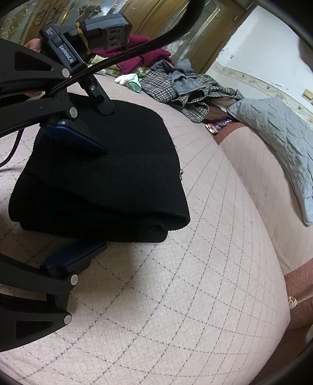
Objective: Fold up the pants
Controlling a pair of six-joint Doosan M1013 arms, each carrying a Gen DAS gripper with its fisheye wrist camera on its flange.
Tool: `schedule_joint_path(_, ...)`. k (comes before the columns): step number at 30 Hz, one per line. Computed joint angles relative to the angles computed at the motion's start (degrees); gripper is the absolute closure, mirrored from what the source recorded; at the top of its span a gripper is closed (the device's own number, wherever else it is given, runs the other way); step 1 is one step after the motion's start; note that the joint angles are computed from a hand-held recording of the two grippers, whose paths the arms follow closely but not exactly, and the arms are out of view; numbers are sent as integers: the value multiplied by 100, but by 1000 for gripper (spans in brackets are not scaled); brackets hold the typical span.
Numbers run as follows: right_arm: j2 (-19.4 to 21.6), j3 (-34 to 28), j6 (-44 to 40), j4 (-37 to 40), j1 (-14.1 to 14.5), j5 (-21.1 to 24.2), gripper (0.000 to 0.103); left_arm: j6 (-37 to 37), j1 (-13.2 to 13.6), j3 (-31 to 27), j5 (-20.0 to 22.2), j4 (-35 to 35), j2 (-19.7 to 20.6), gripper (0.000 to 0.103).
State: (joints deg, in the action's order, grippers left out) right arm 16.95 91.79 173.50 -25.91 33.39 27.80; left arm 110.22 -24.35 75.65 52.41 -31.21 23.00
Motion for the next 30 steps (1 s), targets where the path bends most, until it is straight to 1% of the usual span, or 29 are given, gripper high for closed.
schedule_joint_path(3, 7, 6, 10, -44, 6, -38, 28, -60, -19, -26, 28, 11, 41, 32)
schedule_joint_path(7, -7, 57, 310, -337, 33, -110, 28, -33, -70, 31, -91, 55, 24, 29)
schedule_joint_path(9, -5, 40, 355, -459, 62, -2, 39, 11, -94, 103, -209, 11, 4, 29)
schedule_joint_path(10, 3, 7, 286, -501, 84, 88, 43, 40, -98, 143, -272, 6, -15, 30)
schedule_joint_path(11, 4, -7, 343, -631, 111, 124, 51, 77, -100, 168, -310, 8, -32, 33)
schedule_joint_path(12, 5, -27, 408, -777, 140, 156, 57, 129, -104, 175, -312, -10, -49, 40)
schedule_joint_path(13, 10, -58, 421, -860, 164, 199, 59, 149, -100, 182, -320, -43, -66, 48)
schedule_joint_path(15, 11, -132, 441, -1057, 216, 307, 64, 187, -63, 175, -315, -187, -108, 56)
schedule_joint_path(16, 2, -156, 438, -1115, 231, 316, 65, 172, -47, 170, -316, -225, -125, 58)
schedule_joint_path(18, -32, -207, 311, -1164, 227, 273, 66, 135, 10, 88, -271, -330, -140, 58)
schedule_joint_path(22, 4, -445, -74, -1128, 140, 165, 66, 231, 92, -206, -359, -371, -113, 58)
schedule_joint_path(27, 315, -980, -393, -1098, -2, 99, 66, -143, 145, -768, -353, 50, 183, 58)
schedule_joint_path(30, 563, -1273, -730, -687, -145, 31, 66, -476, 194, -1018, -288, 300, 417, 58)
